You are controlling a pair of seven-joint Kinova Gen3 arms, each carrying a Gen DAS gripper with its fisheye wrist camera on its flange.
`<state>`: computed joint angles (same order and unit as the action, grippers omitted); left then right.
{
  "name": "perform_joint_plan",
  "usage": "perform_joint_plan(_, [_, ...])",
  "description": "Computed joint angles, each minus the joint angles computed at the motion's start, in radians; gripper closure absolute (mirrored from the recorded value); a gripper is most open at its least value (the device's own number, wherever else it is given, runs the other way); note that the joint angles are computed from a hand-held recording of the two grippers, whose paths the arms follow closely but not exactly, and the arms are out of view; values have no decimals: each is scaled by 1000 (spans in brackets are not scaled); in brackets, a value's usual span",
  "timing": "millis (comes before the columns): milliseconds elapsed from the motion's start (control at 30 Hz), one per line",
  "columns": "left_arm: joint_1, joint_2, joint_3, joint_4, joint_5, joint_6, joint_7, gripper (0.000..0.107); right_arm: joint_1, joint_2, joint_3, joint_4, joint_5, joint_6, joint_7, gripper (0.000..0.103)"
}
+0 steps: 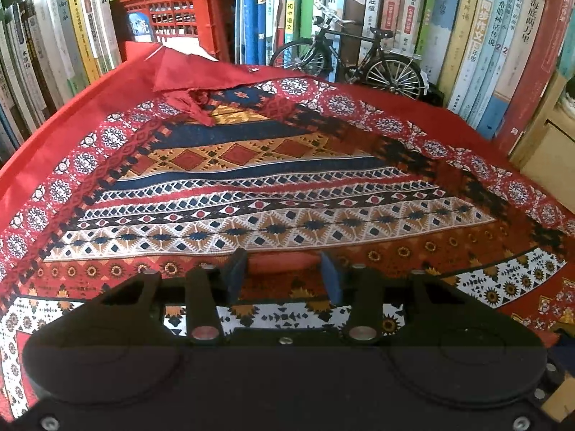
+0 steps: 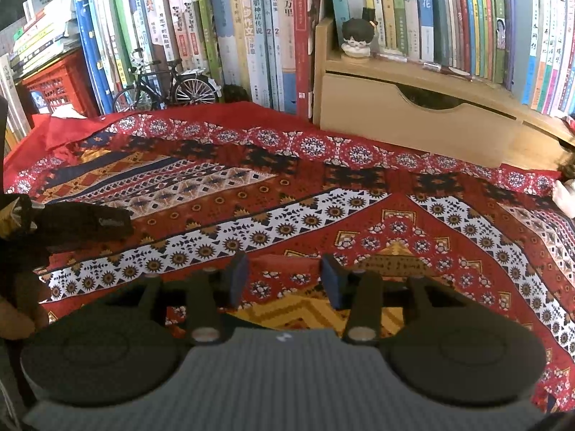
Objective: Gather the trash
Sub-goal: 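Grasp a red carrot stick with the left gripper while the right grasps the other, then carry the red carrot sticks with both grippers to the trash bin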
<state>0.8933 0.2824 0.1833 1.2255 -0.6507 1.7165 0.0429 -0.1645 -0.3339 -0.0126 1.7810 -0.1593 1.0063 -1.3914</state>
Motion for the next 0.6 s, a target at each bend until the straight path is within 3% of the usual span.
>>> perform_joint_plan(300, [26,-33,21,-31,-7,42,-2,66,-5,-29,1,-17,-11,13,-8,52])
perform_joint_plan(600, [100,-87,78,-87,-52,160,-17,66,-15,-103,-10,-58,-19,74,-44,52])
